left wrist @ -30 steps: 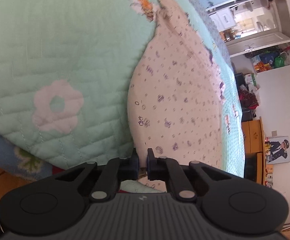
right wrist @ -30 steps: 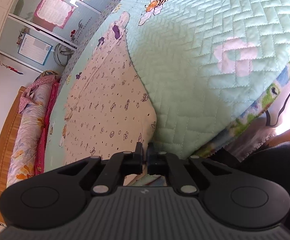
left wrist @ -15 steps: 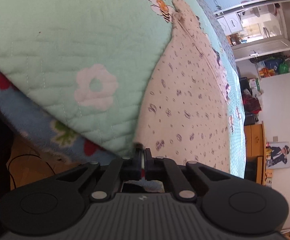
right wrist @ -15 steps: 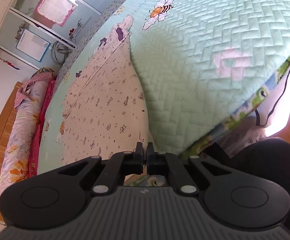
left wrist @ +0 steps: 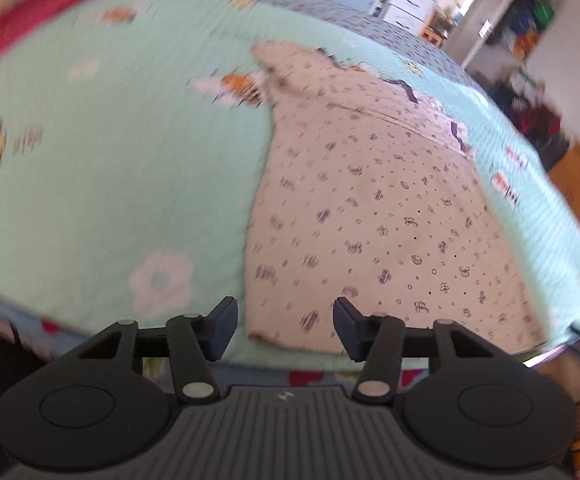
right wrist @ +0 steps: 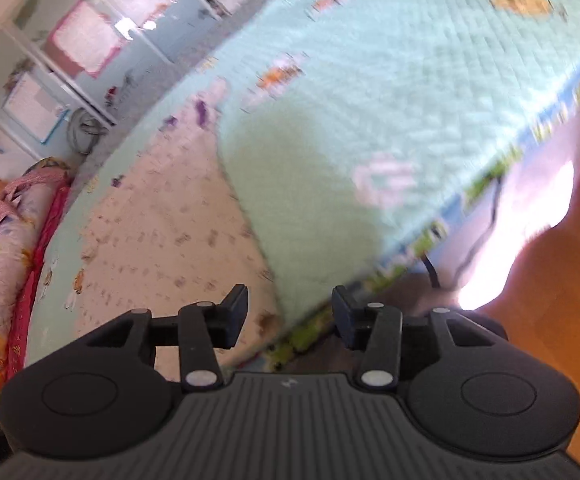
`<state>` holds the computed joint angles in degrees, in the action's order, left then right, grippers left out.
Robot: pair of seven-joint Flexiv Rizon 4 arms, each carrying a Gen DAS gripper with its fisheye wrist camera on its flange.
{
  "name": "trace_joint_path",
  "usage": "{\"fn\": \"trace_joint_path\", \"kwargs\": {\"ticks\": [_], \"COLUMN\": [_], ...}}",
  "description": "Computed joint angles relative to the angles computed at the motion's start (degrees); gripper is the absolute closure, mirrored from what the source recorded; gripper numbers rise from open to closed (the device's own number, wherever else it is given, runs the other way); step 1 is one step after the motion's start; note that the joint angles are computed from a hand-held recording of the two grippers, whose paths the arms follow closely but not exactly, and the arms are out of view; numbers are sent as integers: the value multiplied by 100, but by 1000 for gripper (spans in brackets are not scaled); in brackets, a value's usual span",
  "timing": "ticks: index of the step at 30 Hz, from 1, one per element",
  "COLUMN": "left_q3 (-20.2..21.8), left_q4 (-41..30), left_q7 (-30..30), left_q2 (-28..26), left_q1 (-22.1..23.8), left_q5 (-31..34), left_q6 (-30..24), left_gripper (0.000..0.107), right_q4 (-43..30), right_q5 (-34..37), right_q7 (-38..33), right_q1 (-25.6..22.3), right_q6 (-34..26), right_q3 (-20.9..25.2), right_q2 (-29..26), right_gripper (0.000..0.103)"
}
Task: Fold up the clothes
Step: 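Open both grippers and release the nightgown edge onto the quilt, then move both open grippers to the side edge of the nightgown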
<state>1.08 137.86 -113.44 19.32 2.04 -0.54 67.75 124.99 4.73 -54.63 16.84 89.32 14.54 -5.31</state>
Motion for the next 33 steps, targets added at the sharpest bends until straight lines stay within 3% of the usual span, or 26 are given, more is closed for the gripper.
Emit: {"fn": "trace_joint_path", "kwargs": {"ticks": [2, 4, 10, 15, 22, 33], "left_q3": [-320, -501, -759, -770, -656, -588], "left_q4": [-382, -765, -1693, -2166, -2462, -2620], "left_q7": [-141, -298, -883, -1342, -1631, -1768], "left_q2": [-196, -424, -769, -911, -996, -1050], "left_q1": [241, 316, 139, -106, -406, -560], "left_q5": [499, 845, 1827, 2373, 2711, 2801], "left_q6": [-208, -450, -1151, -1610, -1916, -2063], "left_gripper": [44, 43, 42, 40, 39, 39], "right_q4": [164, 96, -850, -956, -789, -803], "right_q5": [-1283, -2294, -1666, -1736, -2393, -2494], "right_q7": [619, 977, 299, 173, 797, 892], "right_q1": [444, 730, 491, 837, 1361, 1233], "right_q6": [349, 496, 224, -3, 65, 8], "right_q3": [-511, -814, 249, 156, -485, -294], "right_q2": [-3, -86, -742, -720, -568, -598], "right_gripper": [50, 38, 35, 34, 30, 30]}}
